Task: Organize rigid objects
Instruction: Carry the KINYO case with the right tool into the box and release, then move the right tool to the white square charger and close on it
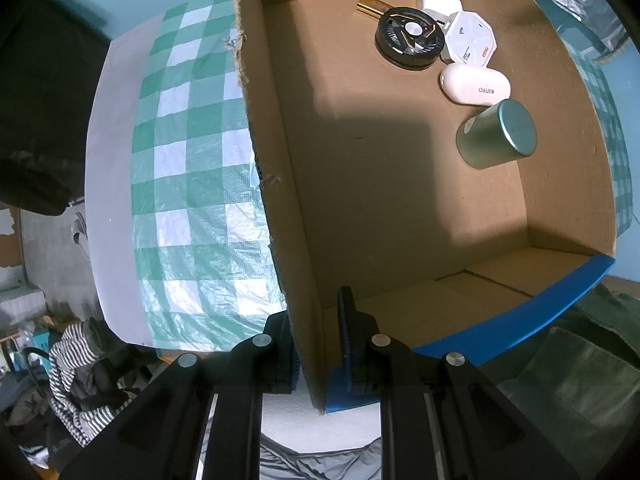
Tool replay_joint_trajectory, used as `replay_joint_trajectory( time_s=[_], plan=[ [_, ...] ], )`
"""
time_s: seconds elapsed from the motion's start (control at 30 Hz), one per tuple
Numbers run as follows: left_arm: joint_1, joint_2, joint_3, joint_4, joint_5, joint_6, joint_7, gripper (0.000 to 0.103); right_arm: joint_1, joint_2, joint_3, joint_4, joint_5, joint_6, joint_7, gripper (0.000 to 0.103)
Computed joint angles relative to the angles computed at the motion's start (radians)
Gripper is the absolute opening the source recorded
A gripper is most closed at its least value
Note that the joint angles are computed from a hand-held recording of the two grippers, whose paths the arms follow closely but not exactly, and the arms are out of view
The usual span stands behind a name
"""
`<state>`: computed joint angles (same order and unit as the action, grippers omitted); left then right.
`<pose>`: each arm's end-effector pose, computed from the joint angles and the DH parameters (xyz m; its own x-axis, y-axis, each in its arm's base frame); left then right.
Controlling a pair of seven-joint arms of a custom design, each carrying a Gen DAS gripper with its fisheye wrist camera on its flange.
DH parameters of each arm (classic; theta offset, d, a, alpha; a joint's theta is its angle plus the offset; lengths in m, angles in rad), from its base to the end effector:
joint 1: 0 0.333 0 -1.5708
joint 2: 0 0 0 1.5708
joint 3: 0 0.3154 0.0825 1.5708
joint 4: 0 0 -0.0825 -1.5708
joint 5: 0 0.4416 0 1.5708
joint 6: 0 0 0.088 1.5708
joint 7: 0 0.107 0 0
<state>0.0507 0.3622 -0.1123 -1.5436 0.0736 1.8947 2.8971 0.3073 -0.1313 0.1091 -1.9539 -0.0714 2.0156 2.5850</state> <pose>0.7192 -0.0301 0.4249 -0.9862 -0.1655 0.0014 -0.1653 0.9857 0.0311 0.5456 0.2393 0.5379 -0.5298 -0.8400 -0.1169 -0.8225 0.5425 -0.1708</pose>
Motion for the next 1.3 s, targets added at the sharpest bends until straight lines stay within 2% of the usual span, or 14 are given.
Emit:
replay_joint_trajectory(
  time_s=[0.27,0.43,0.7,1.03,1.3],
  plan=[
    [0.002,0.003,0.000,0.004,0.002,0.006,0.000,0.016,-0.003,-0.175,0.026,-0.193,0.025,0.055,0.213,0.069],
    [0.000,0.001,0.000,0.002,0.006,0.008,0.004,0.016,0.003,-0.253,0.044,-0.281,0.060,0.035,0.309,0.069],
    [-0.001,0.001,0.000,0.001,0.005,0.009,-0.001,0.016,0.043,-0.365,0.067,-0.446,0.166,0.056,0.468,0.069],
    [0.002,0.003,-0.001,0.003,0.003,0.008,0.007,0.016,0.105,-0.334,0.076,-0.546,0.266,0.194,0.565,0.069],
    [0.000,0.003,-0.001,0.001,0.006,0.006,0.015,0.016,0.111,-0.300,0.079,-0.580,0.262,0.257,0.654,0.069]
  ],
)
